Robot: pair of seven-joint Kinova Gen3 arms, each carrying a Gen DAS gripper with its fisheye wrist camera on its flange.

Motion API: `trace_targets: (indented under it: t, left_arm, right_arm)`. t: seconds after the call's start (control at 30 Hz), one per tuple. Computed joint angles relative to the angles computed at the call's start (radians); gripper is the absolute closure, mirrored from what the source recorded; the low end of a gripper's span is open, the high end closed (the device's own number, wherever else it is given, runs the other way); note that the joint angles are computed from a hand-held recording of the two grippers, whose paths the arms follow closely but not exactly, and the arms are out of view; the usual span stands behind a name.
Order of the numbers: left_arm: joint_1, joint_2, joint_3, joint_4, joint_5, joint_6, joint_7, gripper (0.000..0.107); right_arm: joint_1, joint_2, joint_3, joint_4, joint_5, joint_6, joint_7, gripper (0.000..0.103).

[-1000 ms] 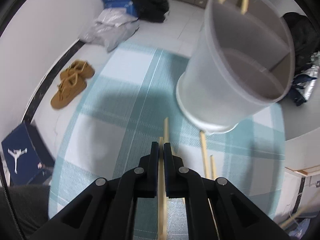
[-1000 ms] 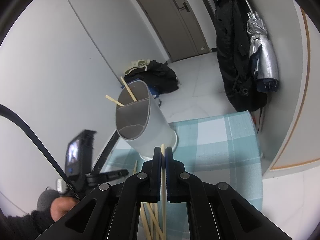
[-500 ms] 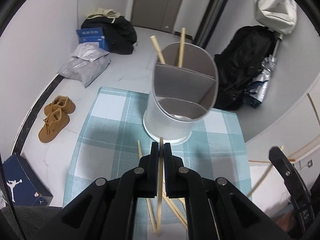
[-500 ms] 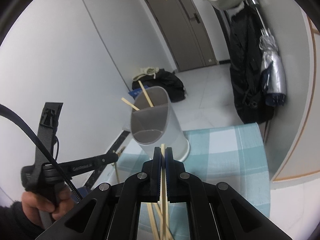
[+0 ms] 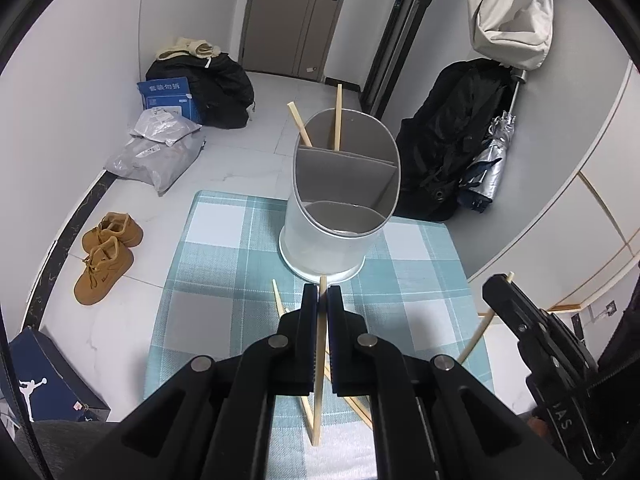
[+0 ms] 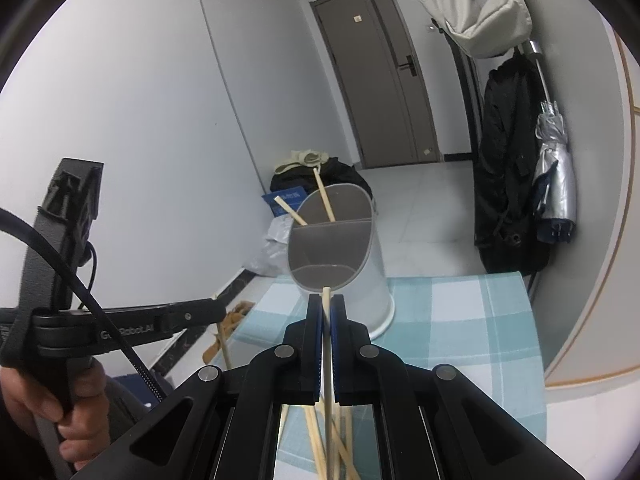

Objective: Organize utensils
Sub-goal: 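Carry both held chopsticks up over the white utensil holder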

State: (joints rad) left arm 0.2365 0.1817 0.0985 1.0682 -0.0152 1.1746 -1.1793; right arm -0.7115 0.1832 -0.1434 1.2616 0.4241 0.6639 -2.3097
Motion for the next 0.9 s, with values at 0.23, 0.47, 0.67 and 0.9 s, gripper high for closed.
trace_targets:
  t: [0.23, 0.47, 0.67, 0.9]
  left_arm:
    - [-0.043, -0.028, -0.001, 0.037, 0.066, -0.026, -0.059, 0.106]
    - [-0.067, -0.044, 0.001, 0.052, 0.109, -0.039, -0.112, 0.106]
    - [-0.088, -0.043, 0.000, 0.029, 0.150, -0.013, -0.160, 0.106]
    - [-0.107, -0.025, 0.000, -0.034, 0.195, 0.015, -0.193, 0.106]
  right_arm:
    - [-0.044, 0.003, 0.012, -0.004, 0.083, 0.000, -0.087, 0.100]
    - [-0.068, 0.018, 0.015, -0.032, 0.130, 0.017, -0.124, 0.100]
    - [-0.074, 0.027, 0.021, -0.055, 0.139, 0.011, -0.130, 0.100]
    - [-0.069, 0.050, 0.026, -0.098, 0.119, 0.004, -0.082, 0.100]
